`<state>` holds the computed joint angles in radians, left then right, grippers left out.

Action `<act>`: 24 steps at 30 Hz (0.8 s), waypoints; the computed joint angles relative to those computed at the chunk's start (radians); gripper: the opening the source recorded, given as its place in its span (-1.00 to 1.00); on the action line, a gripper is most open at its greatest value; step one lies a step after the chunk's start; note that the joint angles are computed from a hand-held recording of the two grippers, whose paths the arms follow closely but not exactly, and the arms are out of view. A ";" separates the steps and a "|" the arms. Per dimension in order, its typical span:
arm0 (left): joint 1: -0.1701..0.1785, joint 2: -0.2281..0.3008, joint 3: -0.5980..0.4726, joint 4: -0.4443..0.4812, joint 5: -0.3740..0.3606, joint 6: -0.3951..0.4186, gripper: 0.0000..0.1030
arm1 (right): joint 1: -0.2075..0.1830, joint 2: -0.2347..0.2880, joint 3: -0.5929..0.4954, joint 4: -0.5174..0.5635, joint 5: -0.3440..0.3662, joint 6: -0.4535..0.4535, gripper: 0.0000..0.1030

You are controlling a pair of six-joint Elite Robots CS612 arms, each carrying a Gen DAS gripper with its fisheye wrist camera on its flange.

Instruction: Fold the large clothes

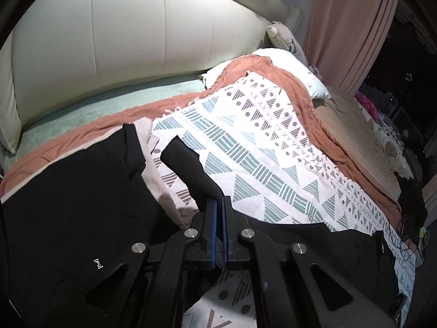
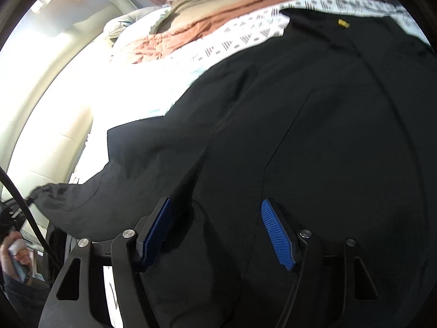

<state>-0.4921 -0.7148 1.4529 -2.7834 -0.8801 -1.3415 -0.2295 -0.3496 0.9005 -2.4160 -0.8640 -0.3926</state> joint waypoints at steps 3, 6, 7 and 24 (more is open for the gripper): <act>-0.016 -0.016 -0.018 -0.023 0.045 0.066 -0.90 | 0.004 0.022 -0.034 0.011 -0.009 -0.001 0.29; -0.034 -0.024 -0.053 -0.042 0.084 0.145 -0.90 | -0.004 0.028 -0.063 0.062 0.017 0.012 0.29; -0.040 -0.026 -0.067 -0.049 0.095 0.174 -0.90 | -0.007 0.028 -0.065 0.064 0.029 0.015 0.29; -0.135 0.044 -0.368 -0.079 0.142 0.530 -0.90 | -0.125 -0.057 0.088 -0.102 0.158 0.056 0.54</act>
<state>-0.6273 -0.6703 1.0852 -2.8626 -0.7381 -0.8116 -0.3545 -0.4066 0.9885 -2.5179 -0.7060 -0.3361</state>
